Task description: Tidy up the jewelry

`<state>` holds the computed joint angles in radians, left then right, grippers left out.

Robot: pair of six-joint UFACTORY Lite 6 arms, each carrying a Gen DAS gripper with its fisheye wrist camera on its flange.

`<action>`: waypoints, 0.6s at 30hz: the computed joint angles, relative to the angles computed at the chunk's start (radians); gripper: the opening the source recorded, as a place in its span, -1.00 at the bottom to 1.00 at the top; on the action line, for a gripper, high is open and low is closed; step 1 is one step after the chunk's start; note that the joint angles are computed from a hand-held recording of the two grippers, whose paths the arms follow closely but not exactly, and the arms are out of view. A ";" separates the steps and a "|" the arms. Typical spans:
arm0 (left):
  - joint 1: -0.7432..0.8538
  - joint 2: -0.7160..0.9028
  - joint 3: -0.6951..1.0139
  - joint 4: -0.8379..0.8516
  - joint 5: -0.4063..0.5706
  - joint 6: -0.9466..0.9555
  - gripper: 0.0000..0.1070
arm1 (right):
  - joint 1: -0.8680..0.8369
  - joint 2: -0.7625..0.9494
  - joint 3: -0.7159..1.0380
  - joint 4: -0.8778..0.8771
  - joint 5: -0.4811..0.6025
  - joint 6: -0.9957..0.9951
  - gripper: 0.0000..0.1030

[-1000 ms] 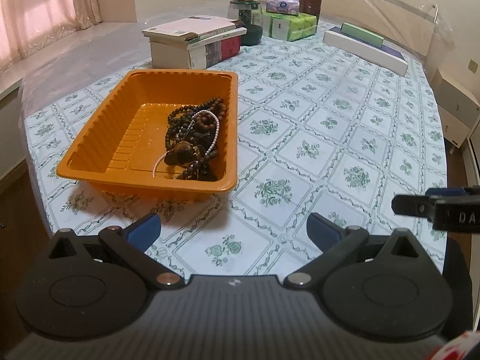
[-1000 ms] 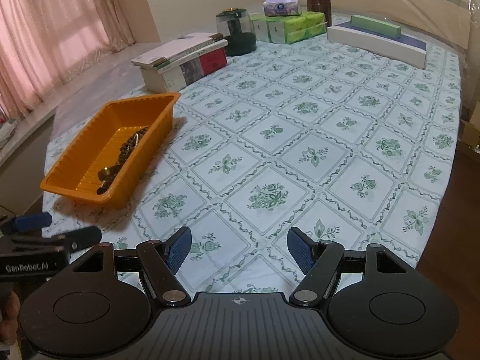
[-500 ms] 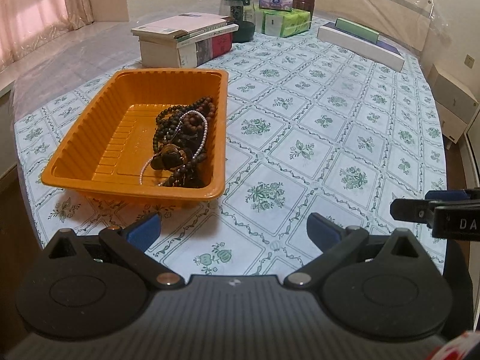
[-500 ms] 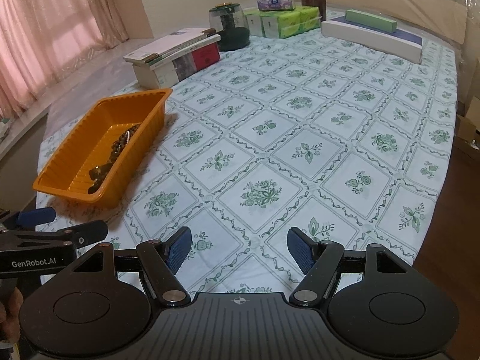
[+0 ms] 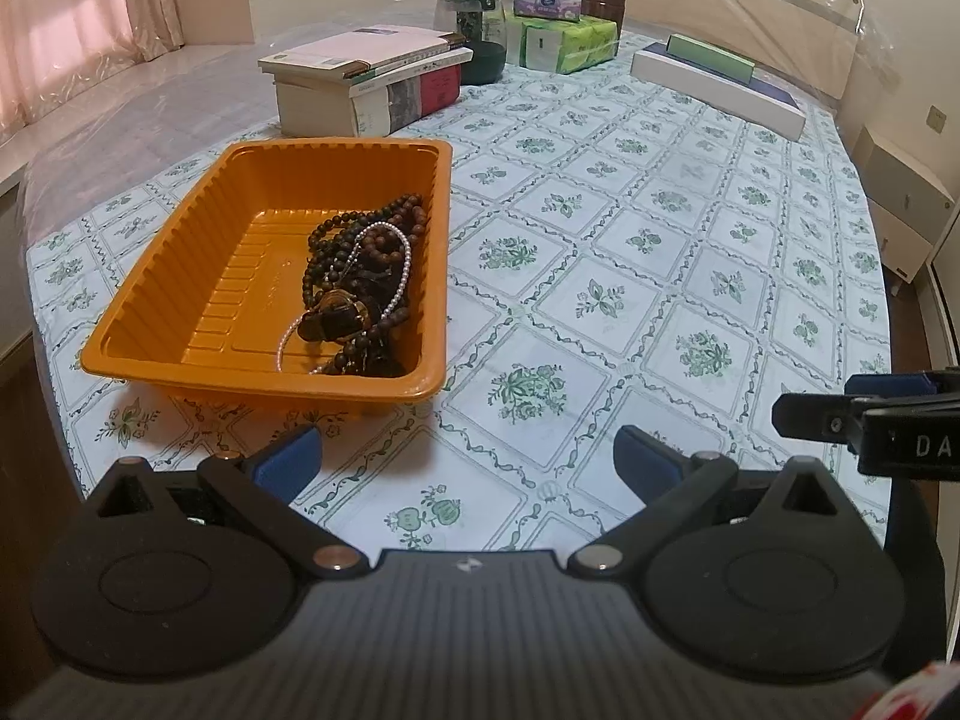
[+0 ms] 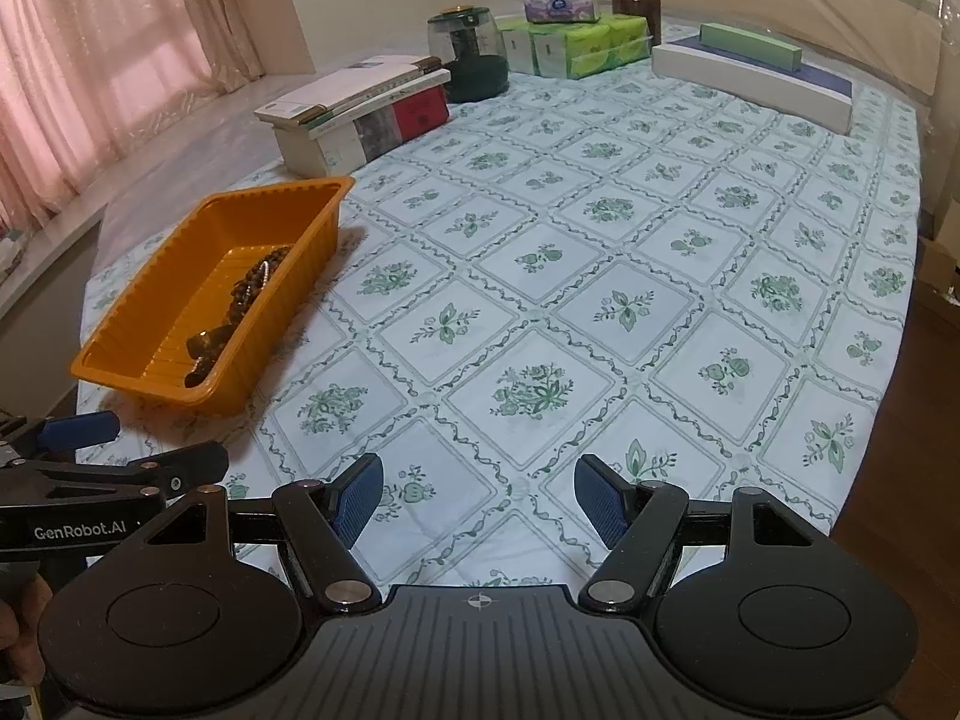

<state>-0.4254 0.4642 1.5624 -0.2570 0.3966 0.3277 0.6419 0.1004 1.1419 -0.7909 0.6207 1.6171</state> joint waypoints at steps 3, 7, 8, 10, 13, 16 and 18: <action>0.000 -0.001 -0.003 -0.002 -0.002 0.001 0.92 | 0.001 0.007 0.008 0.004 0.002 -0.009 0.37; 0.002 -0.005 -0.006 -0.004 -0.007 0.004 0.92 | 0.002 0.011 0.012 0.004 0.004 -0.013 0.37; 0.003 -0.005 -0.006 -0.003 -0.007 0.003 0.92 | 0.002 0.012 0.013 0.003 0.006 -0.012 0.37; 0.005 -0.006 -0.006 -0.006 -0.006 0.006 0.92 | 0.005 0.013 0.015 0.003 0.008 -0.012 0.37; 0.006 -0.008 -0.008 -0.007 -0.009 0.009 0.92 | 0.006 0.012 0.015 0.000 0.013 -0.012 0.37; 0.009 -0.014 -0.015 -0.018 -0.013 0.022 0.92 | 0.008 0.008 0.011 -0.001 0.015 -0.007 0.37; 0.009 -0.015 -0.016 -0.017 -0.014 0.020 0.92 | 0.008 0.008 0.012 -0.002 0.017 -0.007 0.37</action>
